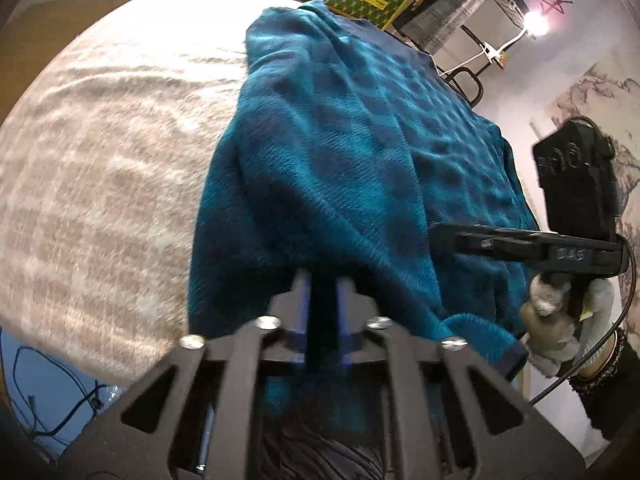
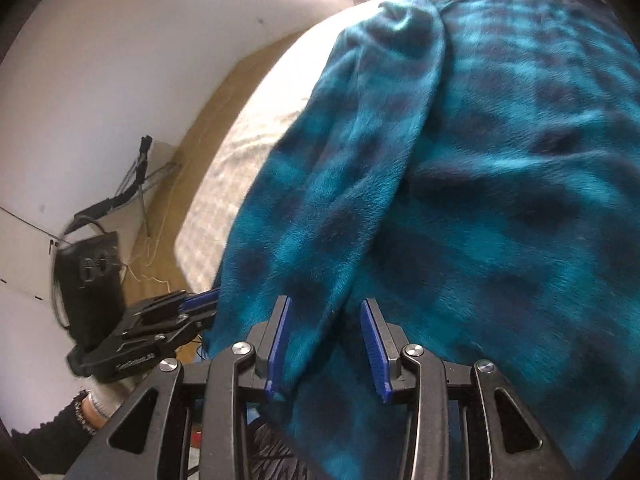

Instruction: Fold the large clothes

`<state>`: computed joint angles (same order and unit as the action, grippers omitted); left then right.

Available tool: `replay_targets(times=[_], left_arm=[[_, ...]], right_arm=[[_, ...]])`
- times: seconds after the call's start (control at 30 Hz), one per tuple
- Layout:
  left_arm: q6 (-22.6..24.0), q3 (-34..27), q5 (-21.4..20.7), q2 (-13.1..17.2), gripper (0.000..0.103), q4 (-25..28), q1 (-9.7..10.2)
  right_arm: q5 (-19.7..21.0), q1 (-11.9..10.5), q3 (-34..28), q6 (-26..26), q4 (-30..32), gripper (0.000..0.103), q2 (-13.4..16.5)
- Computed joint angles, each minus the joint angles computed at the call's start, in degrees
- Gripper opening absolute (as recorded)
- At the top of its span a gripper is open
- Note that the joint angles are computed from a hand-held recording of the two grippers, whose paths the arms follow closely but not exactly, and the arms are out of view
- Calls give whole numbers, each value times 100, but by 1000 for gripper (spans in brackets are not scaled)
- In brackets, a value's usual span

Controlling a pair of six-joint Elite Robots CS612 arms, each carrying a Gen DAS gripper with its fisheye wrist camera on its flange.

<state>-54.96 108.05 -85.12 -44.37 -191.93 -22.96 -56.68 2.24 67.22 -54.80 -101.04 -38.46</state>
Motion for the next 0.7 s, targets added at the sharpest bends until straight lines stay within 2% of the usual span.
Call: replay_targets(times=[0.1,0.13,0.17,0.27,0.4,0.5,0.6,0.63,0.7], left_arm=[[89,-9,217,-41,1,67,-51],[100,10,280,-68,0,84,-62],[88,45,367,-120,0,104,-73],[40,218,633,-328,0,117,-120],[177,468,1361,-619,0,256,-247],[81,474,1174,-570,0,429,-164],[-237,552,875,-496,0,362,-108],[-329,600,848,-488,5,305,-112],[-537,713,730,-459,30,121,-113]], right_arm=[[-118,75,100,-44,-157,14,-31],[-149,91,158,-46,-261,4,-64],[-133,102,167,-49,-264,1,-76],[118,66,276,-90,-320,0,-200],[456,6,436,-204,-469,0,-373],[106,55,594,-92,-904,0,-384],[-220,88,556,-77,-816,4,-312],[-338,101,609,-110,-889,7,-332],[-443,105,642,-231,-918,18,-363]])
